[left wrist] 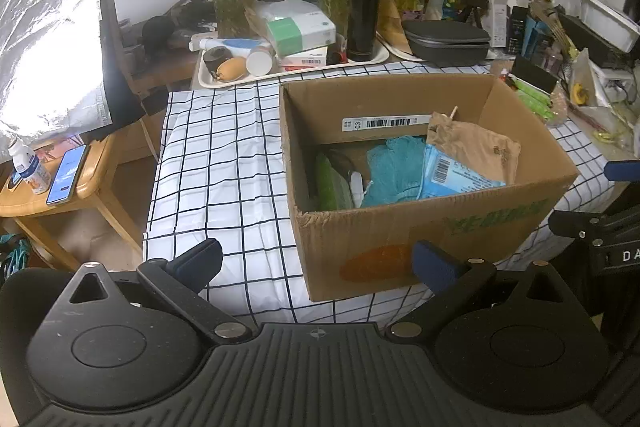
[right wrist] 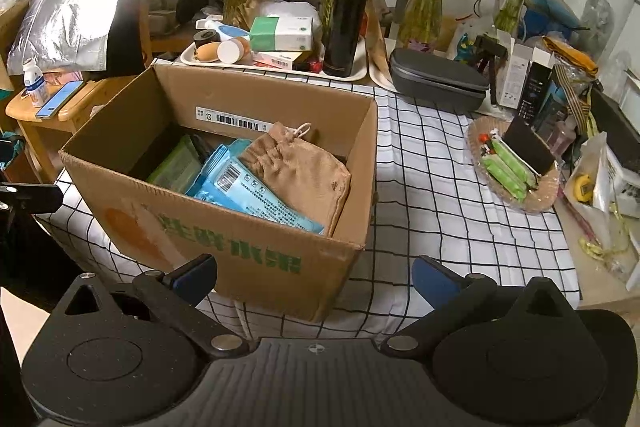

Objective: Organize soft objects

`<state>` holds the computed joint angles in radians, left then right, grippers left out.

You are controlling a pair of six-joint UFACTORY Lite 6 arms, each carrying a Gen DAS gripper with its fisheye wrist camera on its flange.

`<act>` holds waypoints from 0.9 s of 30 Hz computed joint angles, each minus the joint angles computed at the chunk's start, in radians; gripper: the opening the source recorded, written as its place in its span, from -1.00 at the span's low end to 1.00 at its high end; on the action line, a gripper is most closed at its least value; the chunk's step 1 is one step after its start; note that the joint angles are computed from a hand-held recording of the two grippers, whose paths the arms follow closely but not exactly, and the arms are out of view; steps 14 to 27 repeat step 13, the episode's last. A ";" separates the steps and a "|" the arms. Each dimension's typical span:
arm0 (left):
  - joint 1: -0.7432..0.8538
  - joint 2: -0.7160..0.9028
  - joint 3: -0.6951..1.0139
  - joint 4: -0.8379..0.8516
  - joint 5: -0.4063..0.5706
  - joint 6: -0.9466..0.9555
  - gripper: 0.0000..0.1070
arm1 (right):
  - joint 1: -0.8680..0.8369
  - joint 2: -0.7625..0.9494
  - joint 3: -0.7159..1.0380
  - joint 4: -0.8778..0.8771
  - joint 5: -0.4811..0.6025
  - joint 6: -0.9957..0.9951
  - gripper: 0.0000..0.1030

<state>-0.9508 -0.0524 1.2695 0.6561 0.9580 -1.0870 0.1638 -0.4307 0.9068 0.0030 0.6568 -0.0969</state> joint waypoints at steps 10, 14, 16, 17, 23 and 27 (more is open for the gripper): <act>-0.001 -0.005 -0.007 0.005 -0.001 -0.010 0.93 | 0.020 0.000 0.007 -0.033 0.000 0.025 1.00; 0.001 -0.009 -0.015 0.009 -0.006 -0.021 0.93 | 0.023 -0.004 0.004 -0.039 -0.004 0.034 1.00; 0.001 -0.009 -0.015 0.009 -0.006 -0.021 0.93 | 0.023 -0.004 0.004 -0.039 -0.004 0.034 1.00; 0.001 -0.009 -0.015 0.009 -0.006 -0.021 0.93 | 0.023 -0.004 0.004 -0.039 -0.004 0.034 1.00; 0.001 -0.009 -0.015 0.009 -0.006 -0.021 0.93 | 0.023 -0.004 0.004 -0.039 -0.004 0.034 1.00; 0.001 -0.009 -0.015 0.009 -0.006 -0.021 0.93 | 0.023 -0.004 0.004 -0.039 -0.004 0.034 1.00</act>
